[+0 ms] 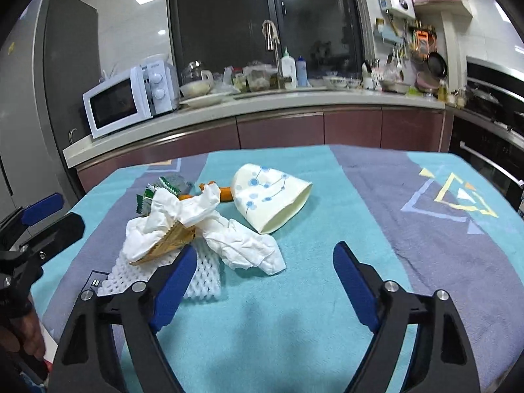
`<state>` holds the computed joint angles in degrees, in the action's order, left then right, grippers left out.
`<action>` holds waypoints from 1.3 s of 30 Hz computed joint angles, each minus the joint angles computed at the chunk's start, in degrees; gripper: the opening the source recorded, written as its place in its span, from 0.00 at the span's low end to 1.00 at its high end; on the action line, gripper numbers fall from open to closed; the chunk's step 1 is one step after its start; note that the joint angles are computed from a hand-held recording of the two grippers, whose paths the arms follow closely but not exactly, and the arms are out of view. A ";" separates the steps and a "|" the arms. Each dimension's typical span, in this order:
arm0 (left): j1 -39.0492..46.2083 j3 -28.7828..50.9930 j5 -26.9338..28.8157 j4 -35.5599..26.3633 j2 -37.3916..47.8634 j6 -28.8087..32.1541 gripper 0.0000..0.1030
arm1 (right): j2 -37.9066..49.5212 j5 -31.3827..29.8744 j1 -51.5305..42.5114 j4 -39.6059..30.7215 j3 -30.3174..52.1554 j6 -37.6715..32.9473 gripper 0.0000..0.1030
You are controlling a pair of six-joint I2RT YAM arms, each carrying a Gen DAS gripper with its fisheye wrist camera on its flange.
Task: Collect trash
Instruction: 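Move both tools back over the trash pile on the table, then grasp a white tissue with left tool while right tool grasps another tissue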
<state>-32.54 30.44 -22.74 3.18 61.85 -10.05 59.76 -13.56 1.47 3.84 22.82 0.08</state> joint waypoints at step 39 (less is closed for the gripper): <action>11.92 9.75 23.95 3.11 18.82 -1.17 0.17 | 10.61 -11.07 -2.79 -4.97 6.82 -1.53 0.08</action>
<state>-20.62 40.19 1.22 6.29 80.67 -11.21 70.37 -24.63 -1.31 -1.13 29.64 -1.45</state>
